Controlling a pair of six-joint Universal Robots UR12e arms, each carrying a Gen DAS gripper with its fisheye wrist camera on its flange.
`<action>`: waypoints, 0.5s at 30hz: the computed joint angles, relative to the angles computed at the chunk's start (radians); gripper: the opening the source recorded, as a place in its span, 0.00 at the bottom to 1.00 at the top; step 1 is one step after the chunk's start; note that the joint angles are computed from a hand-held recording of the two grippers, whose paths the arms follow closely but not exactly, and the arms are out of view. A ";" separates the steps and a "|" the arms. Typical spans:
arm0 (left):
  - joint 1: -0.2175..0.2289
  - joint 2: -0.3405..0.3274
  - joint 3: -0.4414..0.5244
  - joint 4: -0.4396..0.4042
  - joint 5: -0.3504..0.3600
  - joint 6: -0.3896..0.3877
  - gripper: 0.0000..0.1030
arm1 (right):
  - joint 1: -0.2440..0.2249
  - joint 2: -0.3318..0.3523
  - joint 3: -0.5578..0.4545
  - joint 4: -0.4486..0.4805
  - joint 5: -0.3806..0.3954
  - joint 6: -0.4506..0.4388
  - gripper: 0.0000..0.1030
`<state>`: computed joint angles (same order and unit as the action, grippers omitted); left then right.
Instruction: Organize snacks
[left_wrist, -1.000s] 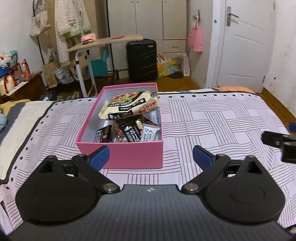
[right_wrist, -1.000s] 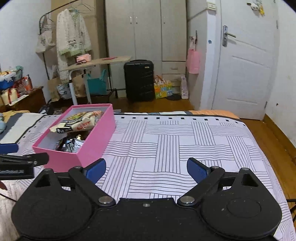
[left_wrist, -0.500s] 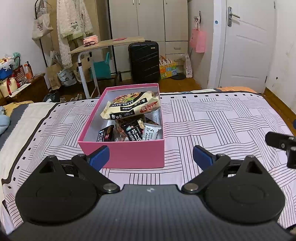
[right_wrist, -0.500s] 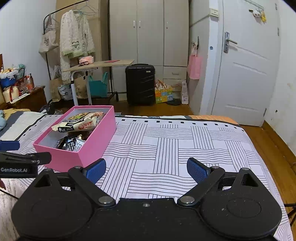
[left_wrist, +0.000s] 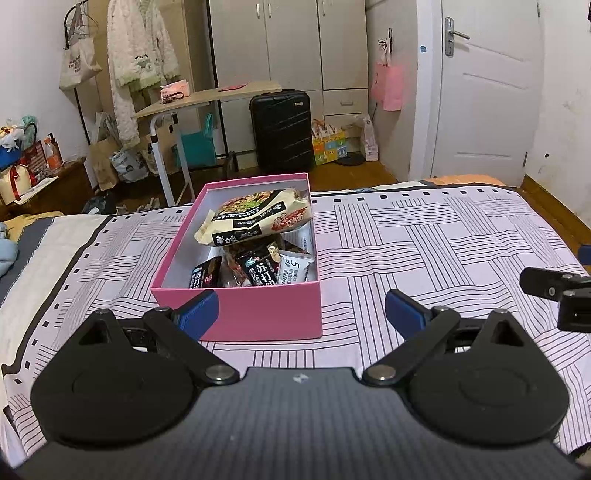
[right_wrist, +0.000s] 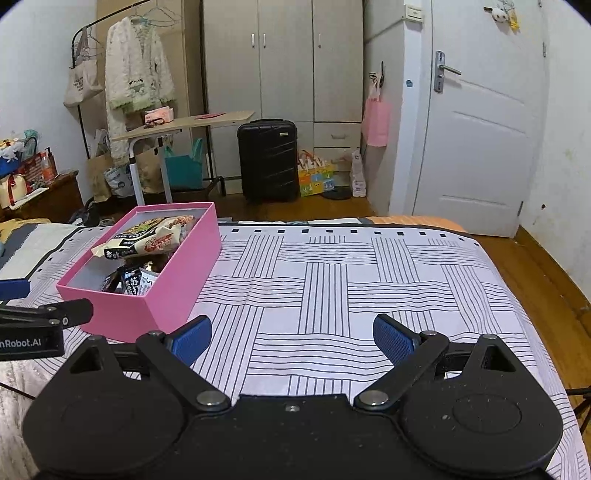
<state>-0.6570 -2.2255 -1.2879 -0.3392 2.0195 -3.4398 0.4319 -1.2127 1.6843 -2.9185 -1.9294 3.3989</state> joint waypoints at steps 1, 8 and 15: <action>-0.001 0.000 0.000 0.001 0.003 -0.002 0.95 | 0.001 0.000 0.000 0.001 -0.006 0.003 0.93; -0.005 -0.003 0.000 0.001 0.023 -0.013 0.95 | 0.001 0.000 0.001 0.006 -0.017 0.015 0.93; -0.009 -0.010 0.009 -0.013 0.059 0.002 0.96 | 0.002 0.001 -0.003 0.018 -0.023 0.009 0.93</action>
